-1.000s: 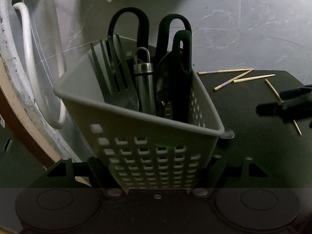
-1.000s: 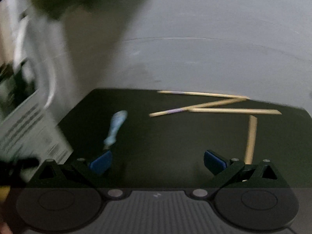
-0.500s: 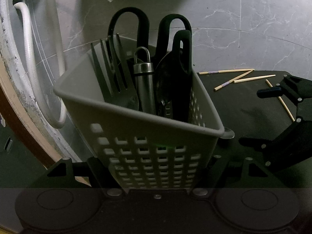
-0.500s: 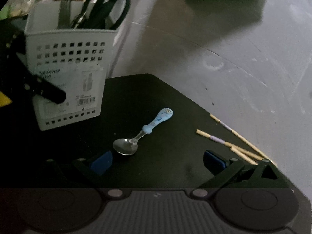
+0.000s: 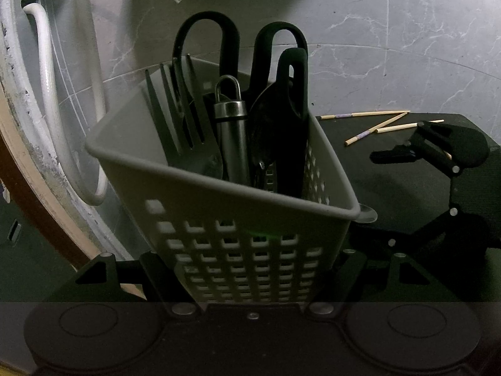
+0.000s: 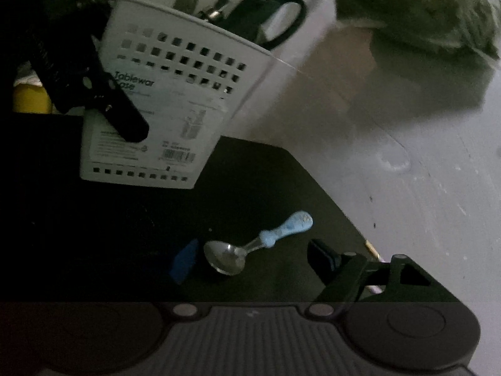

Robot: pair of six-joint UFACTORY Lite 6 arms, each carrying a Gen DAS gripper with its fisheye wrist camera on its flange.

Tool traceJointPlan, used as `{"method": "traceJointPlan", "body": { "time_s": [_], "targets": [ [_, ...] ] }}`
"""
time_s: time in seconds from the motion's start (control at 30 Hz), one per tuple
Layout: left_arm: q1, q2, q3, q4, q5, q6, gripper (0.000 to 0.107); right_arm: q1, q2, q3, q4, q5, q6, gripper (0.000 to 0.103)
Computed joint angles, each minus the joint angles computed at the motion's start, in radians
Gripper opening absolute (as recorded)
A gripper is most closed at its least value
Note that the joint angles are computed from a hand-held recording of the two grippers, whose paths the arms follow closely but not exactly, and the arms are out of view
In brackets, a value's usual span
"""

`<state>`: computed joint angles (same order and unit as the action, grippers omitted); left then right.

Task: Organize utensils
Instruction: 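Lower the right tool and close it on the blue spoon handle, then lift the blue spoon with the right tool and carry it to the caddy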

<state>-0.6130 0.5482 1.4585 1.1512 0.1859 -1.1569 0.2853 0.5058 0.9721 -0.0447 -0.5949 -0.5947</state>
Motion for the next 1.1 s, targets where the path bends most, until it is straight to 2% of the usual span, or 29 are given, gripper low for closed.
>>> {"method": "traceJointPlan", "body": {
  "time_s": [0.17,0.33,0.43,0.5,0.77,1.0,1.1],
  "targets": [
    [-0.001,-0.003,-0.005,0.016,0.002,-0.018,0.078,-0.020,0.012,0.001,-0.065,-0.017,-0.021,0.080],
    [0.000,-0.004,-0.006,0.013,0.000,-0.014,0.078,-0.058,0.007,-0.046,-0.130,-0.083,-0.056,0.078],
    [0.000,-0.001,-0.001,0.002,0.001,-0.001,0.078,-0.078,0.026,-0.032,-0.174,-0.090,-0.054,0.060],
    [-0.001,-0.001,-0.001,-0.001,0.002,0.001,0.078,-0.079,0.043,-0.020,-0.177,-0.086,-0.076,0.036],
    [-0.002,-0.002,-0.001,-0.007,0.002,0.007,0.078,-0.090,0.099,0.048,-0.243,-0.081,-0.088,0.025],
    [-0.002,-0.003,-0.002,-0.004,0.001,0.005,0.078,-0.081,0.142,0.120,-0.213,-0.034,-0.093,0.003],
    [-0.002,-0.003,-0.003,-0.003,0.000,0.005,0.078,-0.074,0.155,0.144,-0.167,-0.024,-0.112,0.002]
  ]
}}
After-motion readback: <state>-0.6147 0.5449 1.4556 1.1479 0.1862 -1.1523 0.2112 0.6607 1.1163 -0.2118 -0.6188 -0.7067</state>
